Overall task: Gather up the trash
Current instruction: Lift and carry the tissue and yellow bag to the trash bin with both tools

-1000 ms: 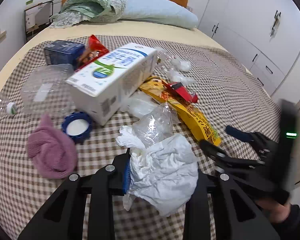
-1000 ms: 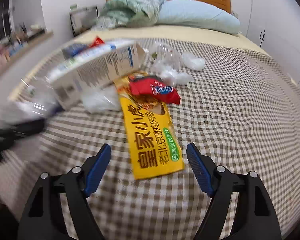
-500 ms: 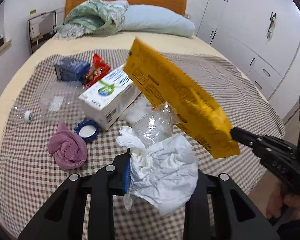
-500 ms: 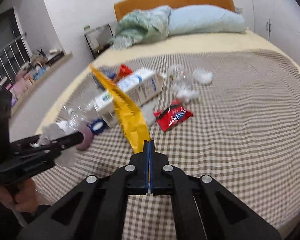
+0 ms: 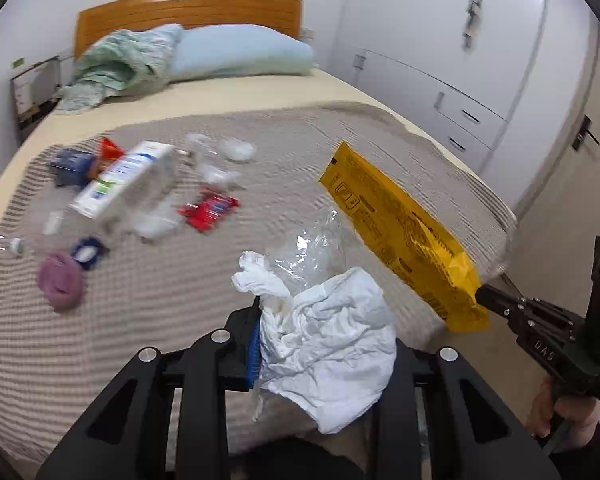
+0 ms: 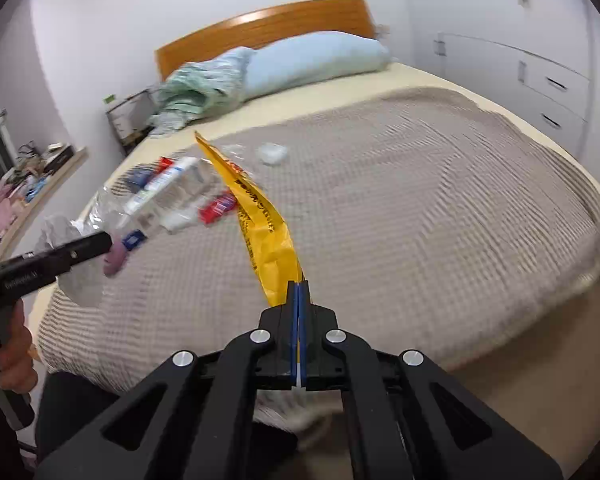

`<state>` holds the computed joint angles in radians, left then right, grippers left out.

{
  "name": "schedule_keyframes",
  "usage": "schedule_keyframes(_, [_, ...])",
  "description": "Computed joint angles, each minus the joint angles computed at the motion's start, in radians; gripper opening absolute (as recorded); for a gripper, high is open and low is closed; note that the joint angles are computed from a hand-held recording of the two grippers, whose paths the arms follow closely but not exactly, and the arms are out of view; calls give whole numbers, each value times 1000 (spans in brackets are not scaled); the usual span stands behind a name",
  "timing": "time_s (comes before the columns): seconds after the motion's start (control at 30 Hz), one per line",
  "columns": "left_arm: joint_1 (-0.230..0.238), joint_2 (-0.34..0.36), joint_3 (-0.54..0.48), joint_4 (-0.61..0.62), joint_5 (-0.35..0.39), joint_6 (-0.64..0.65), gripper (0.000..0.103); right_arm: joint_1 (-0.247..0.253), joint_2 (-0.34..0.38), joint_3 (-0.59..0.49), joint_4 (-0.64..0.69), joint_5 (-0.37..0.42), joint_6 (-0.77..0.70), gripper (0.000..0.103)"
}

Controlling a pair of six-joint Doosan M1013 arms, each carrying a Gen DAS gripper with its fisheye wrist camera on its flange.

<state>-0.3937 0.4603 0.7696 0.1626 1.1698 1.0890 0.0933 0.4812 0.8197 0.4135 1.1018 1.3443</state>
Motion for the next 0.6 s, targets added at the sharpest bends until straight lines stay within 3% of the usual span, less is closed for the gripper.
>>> schedule_keyframes(0.37, [-151, 88, -56, -97, 33, 56, 26, -156, -193, 374, -45, -100, 17, 0])
schedule_keyframes(0.6, [-204, 167, -104, -206, 150, 132, 26, -219, -243, 550, -66, -55, 85, 0])
